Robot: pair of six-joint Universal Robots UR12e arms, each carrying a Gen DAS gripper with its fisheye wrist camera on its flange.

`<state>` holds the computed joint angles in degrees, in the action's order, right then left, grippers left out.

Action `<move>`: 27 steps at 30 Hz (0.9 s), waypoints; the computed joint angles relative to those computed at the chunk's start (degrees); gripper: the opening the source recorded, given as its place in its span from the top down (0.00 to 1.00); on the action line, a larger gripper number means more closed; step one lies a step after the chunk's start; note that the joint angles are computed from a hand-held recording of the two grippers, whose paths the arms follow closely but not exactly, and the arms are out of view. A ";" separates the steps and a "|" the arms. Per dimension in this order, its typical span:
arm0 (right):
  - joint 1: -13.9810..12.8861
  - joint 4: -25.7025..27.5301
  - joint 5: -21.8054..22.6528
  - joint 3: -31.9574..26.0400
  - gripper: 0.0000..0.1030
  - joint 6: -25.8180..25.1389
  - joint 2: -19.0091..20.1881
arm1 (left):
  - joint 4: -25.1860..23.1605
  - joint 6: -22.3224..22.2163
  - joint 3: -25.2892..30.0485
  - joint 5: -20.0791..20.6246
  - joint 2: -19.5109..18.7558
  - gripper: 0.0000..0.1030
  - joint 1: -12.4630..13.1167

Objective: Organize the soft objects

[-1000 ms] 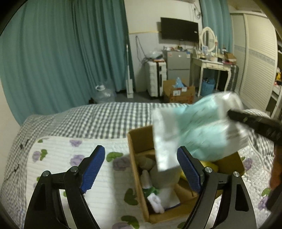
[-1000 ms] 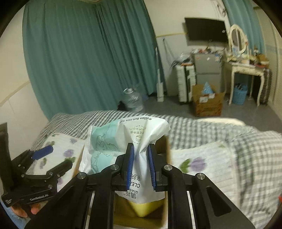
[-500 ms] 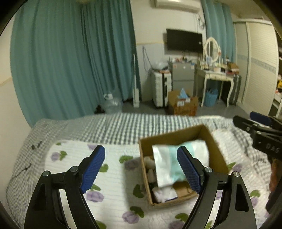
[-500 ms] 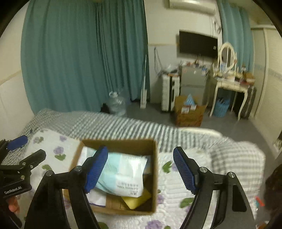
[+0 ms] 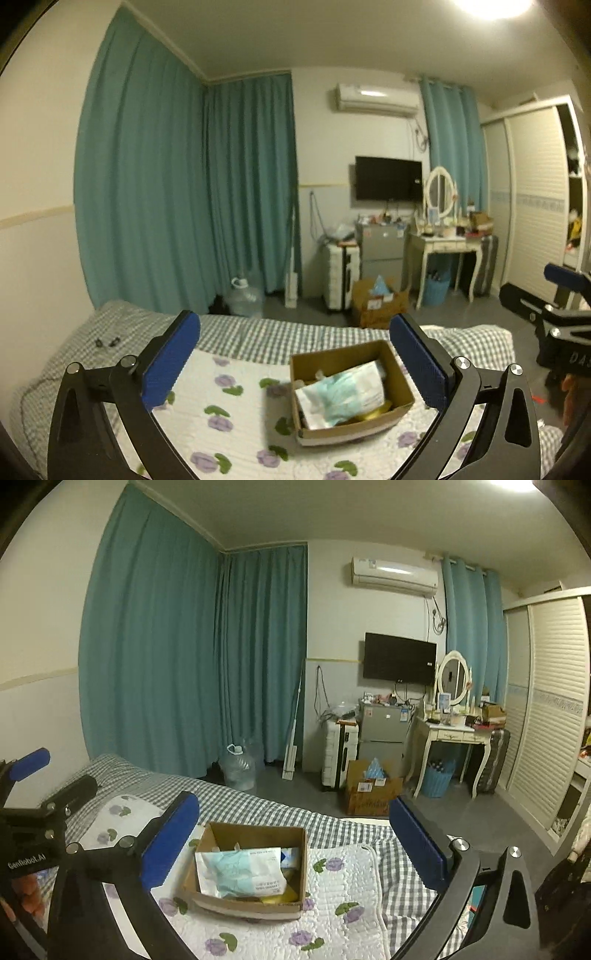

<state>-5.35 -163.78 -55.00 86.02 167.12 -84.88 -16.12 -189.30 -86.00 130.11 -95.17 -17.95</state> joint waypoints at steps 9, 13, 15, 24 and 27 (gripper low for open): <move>0.34 -5.47 -0.63 5.24 0.00 3.14 3.66 | 0.54 -3.42 -4.41 2.94 -3.24 0.00 1.30; 1.91 -6.61 -4.09 5.91 0.00 0.11 6.05 | 0.81 -4.88 -6.10 2.10 -4.49 0.00 2.33; 2.32 -6.79 -4.29 5.97 0.00 -0.58 6.77 | 0.32 -5.07 -6.43 1.29 -4.86 0.00 2.77; 3.04 -6.48 -4.73 6.65 0.00 -1.36 7.31 | -1.78 -4.78 -8.02 0.11 -3.77 0.00 2.60; 3.03 -6.45 -4.65 6.78 0.00 -1.16 7.05 | -1.42 -5.23 -8.22 -0.52 -3.52 0.00 2.76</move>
